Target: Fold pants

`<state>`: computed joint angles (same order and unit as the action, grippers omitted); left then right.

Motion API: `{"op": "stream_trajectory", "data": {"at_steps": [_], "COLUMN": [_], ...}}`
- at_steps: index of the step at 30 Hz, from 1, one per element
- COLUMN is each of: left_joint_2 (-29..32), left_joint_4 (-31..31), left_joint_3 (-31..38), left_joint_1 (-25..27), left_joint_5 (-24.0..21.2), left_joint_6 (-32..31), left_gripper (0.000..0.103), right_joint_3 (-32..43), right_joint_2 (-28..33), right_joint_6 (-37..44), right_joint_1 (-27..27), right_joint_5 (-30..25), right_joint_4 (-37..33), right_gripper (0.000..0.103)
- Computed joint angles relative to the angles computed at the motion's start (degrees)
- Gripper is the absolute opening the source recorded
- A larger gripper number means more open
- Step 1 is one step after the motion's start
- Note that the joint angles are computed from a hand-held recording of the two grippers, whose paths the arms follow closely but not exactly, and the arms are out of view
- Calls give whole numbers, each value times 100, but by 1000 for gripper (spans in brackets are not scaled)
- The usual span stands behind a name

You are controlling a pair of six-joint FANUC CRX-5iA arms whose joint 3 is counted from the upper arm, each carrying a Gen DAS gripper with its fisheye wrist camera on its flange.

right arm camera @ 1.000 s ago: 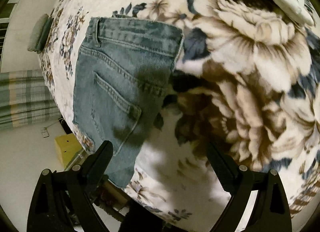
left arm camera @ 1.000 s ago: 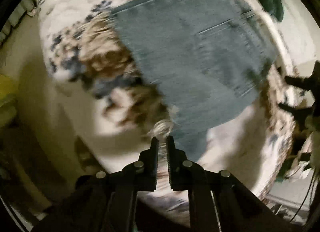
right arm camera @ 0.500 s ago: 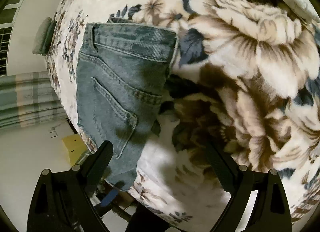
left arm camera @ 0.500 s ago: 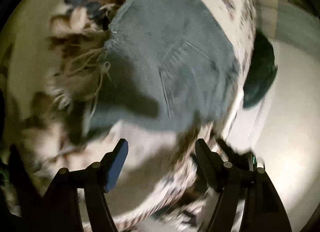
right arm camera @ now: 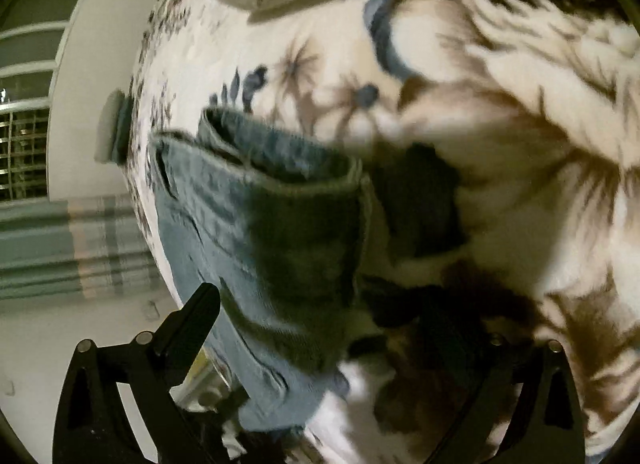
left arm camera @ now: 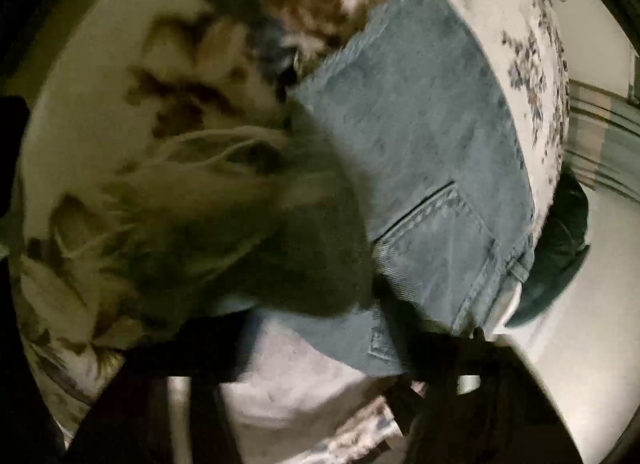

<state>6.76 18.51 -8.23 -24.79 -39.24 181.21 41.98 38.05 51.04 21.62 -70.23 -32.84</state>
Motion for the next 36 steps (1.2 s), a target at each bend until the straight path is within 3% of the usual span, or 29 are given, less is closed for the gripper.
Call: {"op": "stream_trajectory", "data": {"at_steps": [2,3,6,8,11,12,15,16,19,21,22,27,29,32,36], "left_joint_2": [73,79,-76,-289,-501,-498,-570,-548,-416,-349,-244,-411,-450,-161,312], "left_joint_4": [-473,-671,-1063,-1377,-794,-474,541,506,174,-100,-150,-168,-406,620,975], "left_joint_3": [395,532,654,559,-211,-457,-1406,-1438,-1181,-970,-816,-848,-795,-859,-100], "left_joint_1": [-24,-42,-103,-121,20,58,58,54,100,119,118,105,107,245,444], "left_joint_5": [-348,-441,-419,-178,568,809,2088,2199,1994,1847,1791,1988,1734,1466,109], "left_joint_6": [-26,-85,-241,-494,-1052,-1126,-1191,-1061,-754,-471,-404,-246,-90,-1056,-1443], "left_gripper": [8,6,5,6,10,17,22,23,32,49,53,65,67,67,67], "right_joint_3": [-26,-3,-90,-165,87,263,549,552,710,829,914,1066,1055,1118,933], "right_joint_2": [-35,-37,-164,-281,-162,-34,236,276,416,512,568,688,691,744,612], "right_joint_6": [53,19,8,18,38,16,18,114,281,299,267,62,91,85,58], "right_joint_1": [29,30,34,-9,15,-10,-177,-224,-251,-201,-167,-66,-40,-9,7], "right_joint_5": [162,180,360,455,147,-52,-325,-299,-213,-155,-161,-51,-26,-107,-32], "right_joint_4": [78,81,48,-129,-110,-144,-489,-665,-886,-931,-902,-954,-967,-928,-840], "right_gripper": [46,46,31,23,25,29,52,60,71,77,79,79,80,80,80]}}
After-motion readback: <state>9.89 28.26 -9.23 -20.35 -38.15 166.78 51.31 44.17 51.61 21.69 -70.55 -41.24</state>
